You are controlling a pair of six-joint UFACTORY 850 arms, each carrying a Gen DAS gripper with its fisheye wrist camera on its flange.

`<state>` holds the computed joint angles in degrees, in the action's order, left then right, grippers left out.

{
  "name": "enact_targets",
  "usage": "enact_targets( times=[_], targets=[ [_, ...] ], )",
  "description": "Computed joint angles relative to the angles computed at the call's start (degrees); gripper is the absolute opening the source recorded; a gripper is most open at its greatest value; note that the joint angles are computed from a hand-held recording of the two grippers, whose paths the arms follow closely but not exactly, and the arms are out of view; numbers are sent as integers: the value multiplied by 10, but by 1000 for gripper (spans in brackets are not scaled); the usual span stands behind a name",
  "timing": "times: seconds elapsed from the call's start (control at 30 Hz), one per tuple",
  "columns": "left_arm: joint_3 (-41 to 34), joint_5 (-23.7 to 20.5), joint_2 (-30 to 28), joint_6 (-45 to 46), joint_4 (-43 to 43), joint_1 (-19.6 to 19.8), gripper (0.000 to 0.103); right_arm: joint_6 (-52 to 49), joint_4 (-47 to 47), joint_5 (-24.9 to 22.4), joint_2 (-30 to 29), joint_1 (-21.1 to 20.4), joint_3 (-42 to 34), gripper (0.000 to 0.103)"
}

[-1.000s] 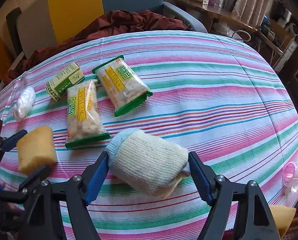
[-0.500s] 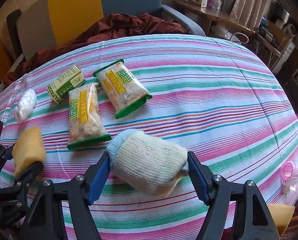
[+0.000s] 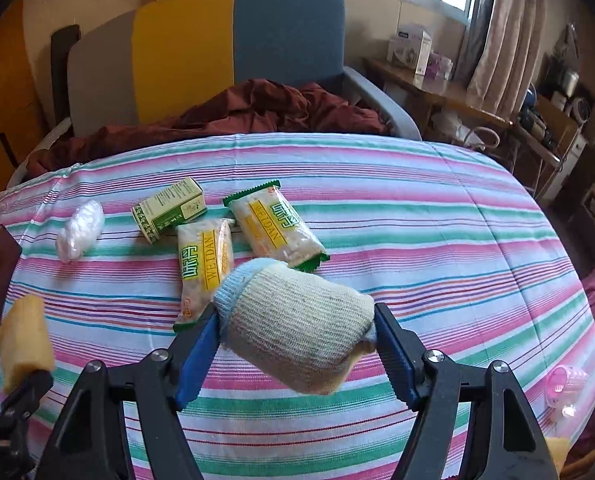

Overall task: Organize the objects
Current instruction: 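Carry the yellow sponge and white sock toward the gold tray with both tools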

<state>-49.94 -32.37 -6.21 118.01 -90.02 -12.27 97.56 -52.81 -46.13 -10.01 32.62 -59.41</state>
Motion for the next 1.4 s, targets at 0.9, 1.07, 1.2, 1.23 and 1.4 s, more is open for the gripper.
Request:
enact_targets(
  times=[0.9, 1.07, 1.2, 1.23, 1.4],
  targets=[
    [-93, -53, -28, -254, 150, 165, 60, 37, -49, 19, 5, 12, 7, 74],
    [-198, -47, -104, -437, 278, 171, 60, 16, -36, 19, -8, 14, -3, 74],
    [-278, -55, -165, -577, 375, 176, 60, 14, -41, 20, -13, 18, -5, 74],
    [-293, -54, -176, -601, 391, 177, 60, 16, -47, 19, -13, 19, -6, 74],
    [-355, -63, -226, -695, 459, 180, 60, 17, -65, 16, -18, 25, -10, 74]
  ],
)
